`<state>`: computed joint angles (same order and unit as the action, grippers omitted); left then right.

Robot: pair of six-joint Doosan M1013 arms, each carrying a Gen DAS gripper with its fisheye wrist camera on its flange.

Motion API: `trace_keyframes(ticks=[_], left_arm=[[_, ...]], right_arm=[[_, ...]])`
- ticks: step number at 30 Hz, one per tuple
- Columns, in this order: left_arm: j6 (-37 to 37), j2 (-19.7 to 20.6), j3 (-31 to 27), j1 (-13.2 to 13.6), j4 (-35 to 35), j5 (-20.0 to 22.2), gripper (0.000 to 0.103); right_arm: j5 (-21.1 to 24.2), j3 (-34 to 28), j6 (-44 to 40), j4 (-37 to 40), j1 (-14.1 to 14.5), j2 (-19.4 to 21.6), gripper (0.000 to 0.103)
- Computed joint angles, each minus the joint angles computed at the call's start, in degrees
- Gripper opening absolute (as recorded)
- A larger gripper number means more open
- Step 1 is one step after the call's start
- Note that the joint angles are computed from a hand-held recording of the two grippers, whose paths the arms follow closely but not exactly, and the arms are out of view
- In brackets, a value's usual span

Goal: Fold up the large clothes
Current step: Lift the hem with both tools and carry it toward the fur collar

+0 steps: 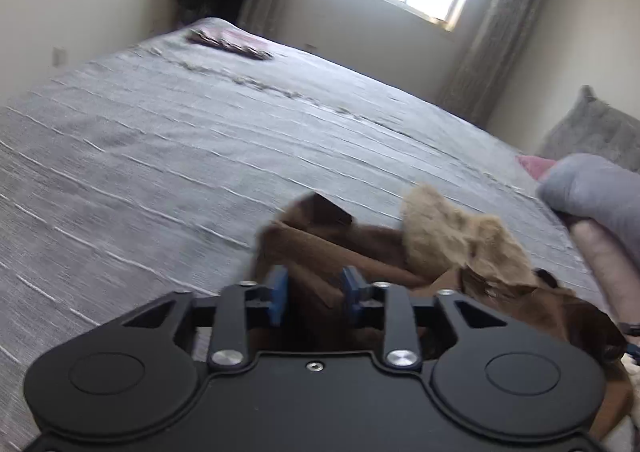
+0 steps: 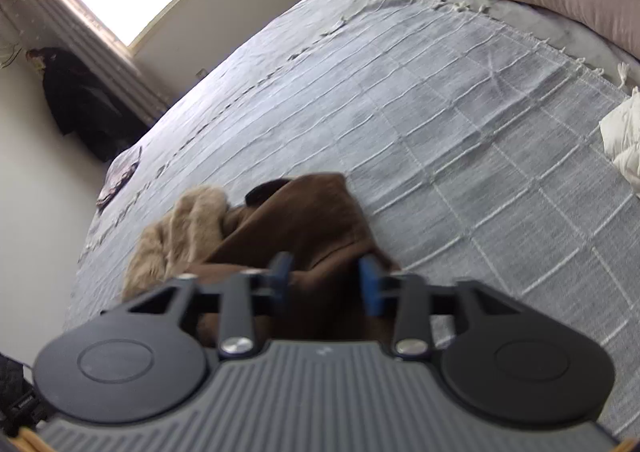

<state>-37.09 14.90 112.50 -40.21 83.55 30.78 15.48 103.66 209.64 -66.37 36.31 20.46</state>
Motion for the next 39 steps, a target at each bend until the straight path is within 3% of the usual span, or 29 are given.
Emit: trace_keyframes(ticks=[1,2,9,13,16,18,19,21,22,23,25,27,31,32,35,37,38,39], left_arm=[[-0.09,0.29,-0.20,-0.85,1.00,4.39,0.070],[-1.25,0.20,0.15,-1.20,3.68,6.56,0.081],[10.61,0.38,0.37,-0.07,0.79,2.54,0.082],[20.77,3.01,-1.75,1.36,-5.21,-1.85,0.079],[25.06,5.32,-3.94,2.10,-6.94,-1.82,0.079],[25.42,6.44,-5.17,2.81,-7.74,-2.76,0.069],[24.17,6.96,-5.64,3.04,-7.48,-3.16,0.056],[19.00,7.76,-6.19,2.61,-5.26,-1.70,0.036],[15.48,8.10,-6.24,1.50,-2.48,1.67,0.016],[11.49,8.21,-5.96,0.14,1.14,5.40,0.013],[1.87,7.63,-4.07,-2.39,10.80,12.53,0.012],[-3.19,6.84,-2.82,-3.81,16.92,17.83,0.012],[-6.23,6.88,-4.59,-3.80,19.22,24.35,0.012],[-6.76,7.13,-5.24,-3.24,19.29,24.51,0.012],[0.46,9.66,-8.78,-1.21,14.94,21.51,0.013],[5.27,11.73,-10.95,-0.12,9.76,18.55,0.013],[6.72,12.54,-11.53,0.28,7.67,17.41,0.013],[6.65,13.12,-11.63,0.55,6.79,16.74,0.013]], right_arm=[[1.82,-0.06,2.72,-3.65,0.27,0.07,0.078],[2.74,0.17,5.43,-7.60,0.27,-0.13,0.079],[3.59,0.94,-1.61,-8.37,0.04,-1.24,0.079],[4.15,-1.67,-15.92,0.45,0.46,1.21,0.079],[7.18,-4.84,-22.44,3.31,1.04,4.04,0.079],[9.13,-7.08,-25.96,5.96,1.08,6.00,0.073],[10.04,-8.12,-26.96,7.33,1.03,6.95,0.069],[9.80,-9.12,-26.10,7.61,0.93,8.16,0.033],[10.36,-9.28,-23.78,5.33,1.24,8.48,0.023],[13.33,-9.60,-21.14,1.54,2.17,8.81,0.010],[22.05,-9.14,-12.40,-10.53,4.85,8.95,0.007],[27.44,-7.74,-3.66,-21.30,6.60,8.47,0.006],[44.29,-11.49,-2.75,-27.65,8.66,10.91,0.000],[45.05,-12.37,-2.38,-27.56,8.25,10.95,0.000],[37.86,-14.76,-5.15,-21.28,5.83,10.66,0.000],[27.34,-14.35,-6.42,-16.97,3.90,9.85,0.003],[23.23,-14.15,-7.56,-14.38,3.27,9.82,0.007],[19.93,-14.24,-9.30,-12.02,2.56,10.11,0.030]])
